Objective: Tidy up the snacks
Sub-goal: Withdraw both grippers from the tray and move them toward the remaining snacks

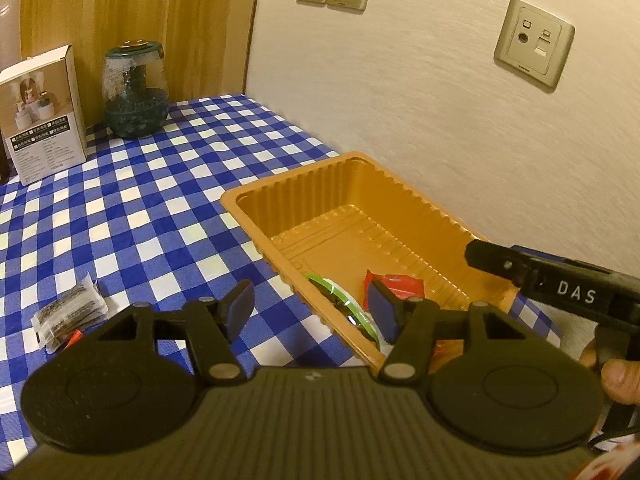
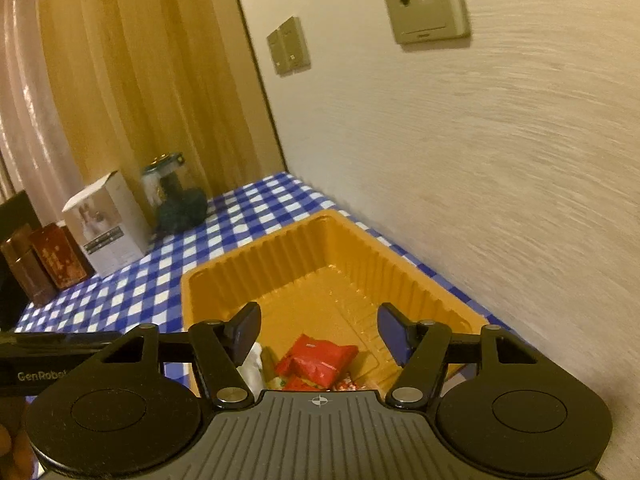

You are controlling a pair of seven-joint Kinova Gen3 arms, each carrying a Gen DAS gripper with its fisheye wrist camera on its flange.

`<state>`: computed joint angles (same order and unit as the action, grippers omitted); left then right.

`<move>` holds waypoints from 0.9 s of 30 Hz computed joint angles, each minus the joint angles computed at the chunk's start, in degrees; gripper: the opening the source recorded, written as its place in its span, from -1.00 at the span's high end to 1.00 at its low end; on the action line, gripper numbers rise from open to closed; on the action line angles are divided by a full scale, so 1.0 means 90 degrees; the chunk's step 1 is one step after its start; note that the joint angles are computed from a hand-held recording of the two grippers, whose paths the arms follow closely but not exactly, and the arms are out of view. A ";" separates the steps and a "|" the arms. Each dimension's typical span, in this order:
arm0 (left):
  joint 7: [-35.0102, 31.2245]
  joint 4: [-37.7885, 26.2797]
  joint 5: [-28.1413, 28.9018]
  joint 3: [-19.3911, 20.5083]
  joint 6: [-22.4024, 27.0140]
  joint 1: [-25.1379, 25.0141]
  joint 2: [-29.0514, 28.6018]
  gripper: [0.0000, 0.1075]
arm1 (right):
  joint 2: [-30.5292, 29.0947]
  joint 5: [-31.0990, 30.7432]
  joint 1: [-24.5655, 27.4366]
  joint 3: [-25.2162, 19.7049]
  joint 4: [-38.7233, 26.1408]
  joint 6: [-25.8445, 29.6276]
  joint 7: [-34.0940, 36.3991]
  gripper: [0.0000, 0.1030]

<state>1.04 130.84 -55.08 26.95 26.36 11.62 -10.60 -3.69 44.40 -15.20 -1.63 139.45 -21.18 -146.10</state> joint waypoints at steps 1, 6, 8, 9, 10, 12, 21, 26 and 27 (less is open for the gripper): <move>0.0003 0.0001 0.0003 -0.0005 -0.0001 0.0001 0.0000 -0.10 | -0.0002 -0.0052 0.0003 -0.0011 -0.0001 0.0024 0.0033 -0.26; -0.0032 0.0012 0.0032 -0.0022 0.0011 0.0008 -0.0005 -0.15 | -0.0015 0.0042 -0.0028 -0.0016 -0.0059 0.0167 -0.0122 -0.26; -0.0039 0.0012 0.0042 -0.0025 0.0014 0.0008 -0.0015 -0.15 | -0.0016 0.0037 -0.0040 0.0004 -0.0055 0.0169 -0.0134 -0.26; -0.0048 0.0015 0.0046 -0.0026 0.0009 0.0006 -0.0020 -0.16 | -0.0020 0.0036 -0.0044 0.0007 -0.0052 0.0183 -0.0123 -0.26; -0.0057 0.0016 0.0053 -0.0023 0.0013 0.0004 -0.0028 -0.16 | -0.0027 0.0032 -0.0057 -0.0001 -0.0057 0.0222 -0.0112 -0.26; -0.0072 0.0024 0.0065 -0.0015 0.0018 -0.0008 -0.0046 -0.18 | -0.0027 0.0026 -0.0089 -0.0002 -0.0073 0.0289 -0.0103 -0.26; -0.0262 0.0059 0.0299 0.0010 0.0106 -0.0075 -0.0160 -0.34 | -0.0018 -0.0067 -0.0180 -0.0006 -0.0108 0.0349 -0.0062 -0.26; -0.0335 0.0124 0.0446 0.0098 0.0175 -0.0215 -0.0310 -0.45 | -0.0038 -0.0102 -0.0219 -0.0020 -0.0102 0.0335 -0.0013 -0.26; -0.0378 0.0143 0.0500 0.0102 0.0181 -0.0240 -0.0356 -0.46 | -0.0043 -0.0129 -0.0233 -0.0034 -0.0105 0.0348 0.0011 -0.26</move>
